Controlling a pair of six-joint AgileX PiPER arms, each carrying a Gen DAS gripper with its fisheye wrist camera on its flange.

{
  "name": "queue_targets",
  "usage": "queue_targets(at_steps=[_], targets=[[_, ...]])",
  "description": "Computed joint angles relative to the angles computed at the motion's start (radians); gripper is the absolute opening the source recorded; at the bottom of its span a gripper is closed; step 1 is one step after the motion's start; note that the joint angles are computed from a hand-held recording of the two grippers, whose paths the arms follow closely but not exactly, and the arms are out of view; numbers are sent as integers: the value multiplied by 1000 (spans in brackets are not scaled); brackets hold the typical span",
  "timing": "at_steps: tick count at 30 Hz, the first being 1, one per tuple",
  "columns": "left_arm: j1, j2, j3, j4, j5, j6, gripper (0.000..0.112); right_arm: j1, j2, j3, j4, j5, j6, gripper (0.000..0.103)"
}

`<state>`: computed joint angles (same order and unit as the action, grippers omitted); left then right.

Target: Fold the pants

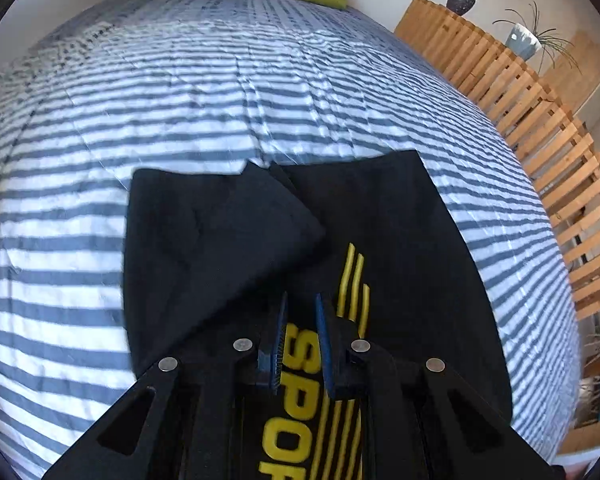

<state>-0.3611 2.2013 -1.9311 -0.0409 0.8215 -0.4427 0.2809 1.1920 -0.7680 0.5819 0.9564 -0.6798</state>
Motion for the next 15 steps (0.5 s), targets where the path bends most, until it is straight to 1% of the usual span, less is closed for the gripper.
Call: queue_targets(at_steps=[2,4,5,6,9,11,13,15], targets=[[5,32,-77,125,55,-99,18,-2,3,1,7,-2,-9,27],[13,45,-123,226,99,-181,23,-27,-5,7,25,21,-27,27],[16,37,-122,276,113,-223,23,-42,-4,9,36,33,-41,27],[26,14,-96,290,95,-246,23,-51,1,7,43,40,-50,27],[40,-96,28,300,21,-263,23,-50,1,8,43,36,-56,27],[39,-209,159,276,-27,-232,24,-37,-6,9,29,27,-48,27],[17,-297,259,276,-31,-208,26,-30,-10,9,19,25,-45,27],[2,-422,395,237,-40,-154,27,-52,-4,2,34,46,-60,26]])
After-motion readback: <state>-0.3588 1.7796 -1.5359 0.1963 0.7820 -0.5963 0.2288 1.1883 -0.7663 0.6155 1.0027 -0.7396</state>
